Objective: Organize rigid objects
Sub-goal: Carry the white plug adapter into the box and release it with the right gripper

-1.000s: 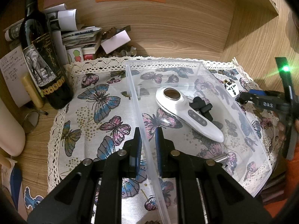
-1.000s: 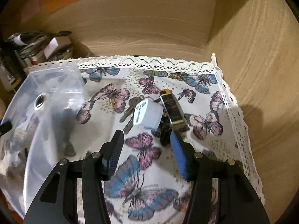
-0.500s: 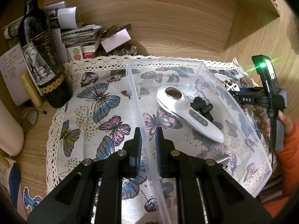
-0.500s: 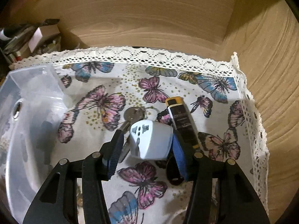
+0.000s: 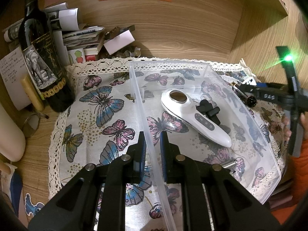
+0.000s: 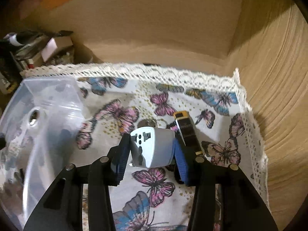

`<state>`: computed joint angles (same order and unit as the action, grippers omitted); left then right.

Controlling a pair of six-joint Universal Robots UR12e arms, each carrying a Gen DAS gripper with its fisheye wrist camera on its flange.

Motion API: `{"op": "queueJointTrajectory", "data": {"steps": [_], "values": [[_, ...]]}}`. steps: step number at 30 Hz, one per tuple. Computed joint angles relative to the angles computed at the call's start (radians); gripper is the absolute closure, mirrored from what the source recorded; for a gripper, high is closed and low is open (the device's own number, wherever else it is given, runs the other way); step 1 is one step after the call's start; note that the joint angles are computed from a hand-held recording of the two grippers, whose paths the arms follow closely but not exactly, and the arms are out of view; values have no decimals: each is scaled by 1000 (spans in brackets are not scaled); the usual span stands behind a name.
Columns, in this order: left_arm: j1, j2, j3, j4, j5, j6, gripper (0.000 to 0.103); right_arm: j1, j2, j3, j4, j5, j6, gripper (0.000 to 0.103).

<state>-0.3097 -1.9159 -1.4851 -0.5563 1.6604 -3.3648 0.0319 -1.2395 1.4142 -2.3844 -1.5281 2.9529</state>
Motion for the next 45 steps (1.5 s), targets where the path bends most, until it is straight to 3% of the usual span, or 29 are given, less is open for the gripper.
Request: {"op": "queueJointTrajectory", "data": {"steps": [16, 23, 35, 45], "values": [[0, -1, 3, -3, 6, 6, 90, 35, -48, 30, -135, 179, -85, 61], [0, -1, 2, -1, 5, 5, 90, 49, -56, 47, -97, 253, -121, 61], [0, -2, 3, -2, 6, 5, 90, 60, -43, 37, 47, 284, -178, 61], [-2, -3, 4, 0, 7, 6, 90, 54, -54, 45, 19, 278, -158, 61]]}}
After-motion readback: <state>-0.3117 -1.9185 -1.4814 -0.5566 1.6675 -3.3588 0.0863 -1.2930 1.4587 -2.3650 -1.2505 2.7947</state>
